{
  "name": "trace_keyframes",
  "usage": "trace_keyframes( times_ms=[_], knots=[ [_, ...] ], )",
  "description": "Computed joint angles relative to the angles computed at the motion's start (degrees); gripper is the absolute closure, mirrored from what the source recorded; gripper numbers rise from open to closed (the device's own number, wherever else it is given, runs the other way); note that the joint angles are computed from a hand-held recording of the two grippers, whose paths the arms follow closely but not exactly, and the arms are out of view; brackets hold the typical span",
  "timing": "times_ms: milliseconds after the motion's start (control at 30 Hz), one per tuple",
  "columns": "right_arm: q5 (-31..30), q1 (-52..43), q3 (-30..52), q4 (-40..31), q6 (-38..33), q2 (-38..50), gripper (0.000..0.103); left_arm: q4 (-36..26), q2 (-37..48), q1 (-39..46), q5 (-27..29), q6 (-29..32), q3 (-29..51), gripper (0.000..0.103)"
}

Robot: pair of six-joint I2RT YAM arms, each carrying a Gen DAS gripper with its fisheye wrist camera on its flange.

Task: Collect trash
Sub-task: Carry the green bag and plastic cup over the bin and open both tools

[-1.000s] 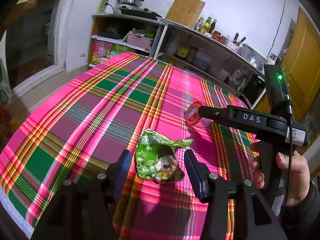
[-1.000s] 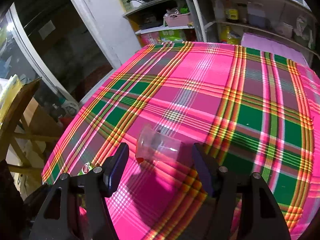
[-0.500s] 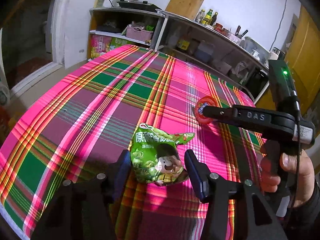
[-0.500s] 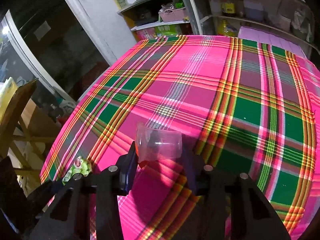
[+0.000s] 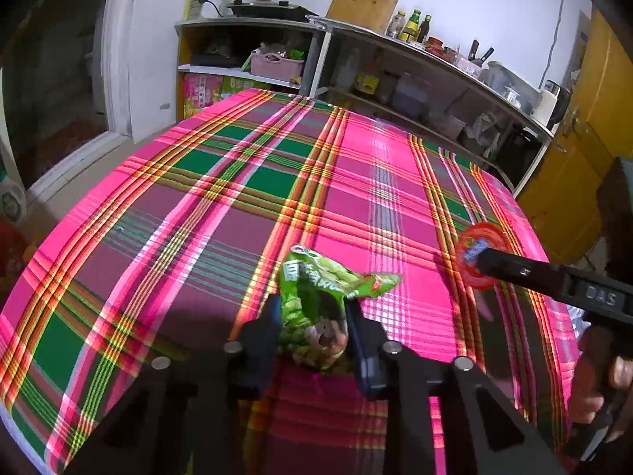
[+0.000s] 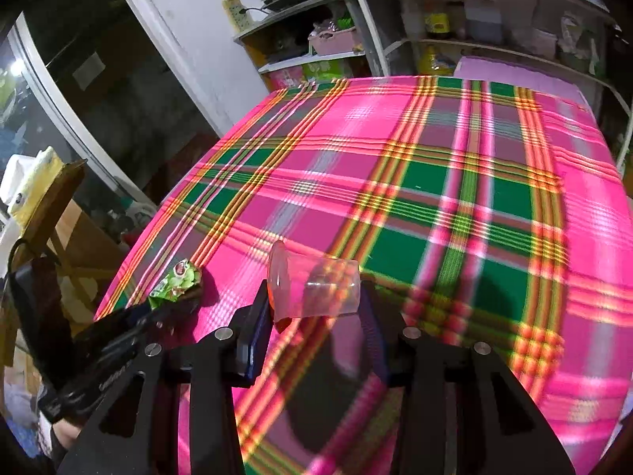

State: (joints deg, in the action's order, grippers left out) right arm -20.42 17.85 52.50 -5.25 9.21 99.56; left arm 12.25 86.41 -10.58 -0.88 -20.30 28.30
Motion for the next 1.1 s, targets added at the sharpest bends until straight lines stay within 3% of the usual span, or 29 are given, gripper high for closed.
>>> trace_keyframes(
  times_ms=[367,700,1100],
  knots=[
    [-2.58,-6.28,-11.28,-1.78,-3.62,-13.72,0.060,-2.09,-6.08,-8.77,-4.40,-5.18,-2.53,0.087],
    [-5.57,-14.46,-18.77,-6.97,-9.50,-26.65,0.060,-7.04,-11.39,-22.90,-11.44,-10.15,-0.56,0.087],
    [-14.09,-33.47,-22.64,-18.26,-21.24,-39.01,0.060,-10.44,-6.82,-38.78,-18.33,-13.11,8.63,0.087]
  ],
)
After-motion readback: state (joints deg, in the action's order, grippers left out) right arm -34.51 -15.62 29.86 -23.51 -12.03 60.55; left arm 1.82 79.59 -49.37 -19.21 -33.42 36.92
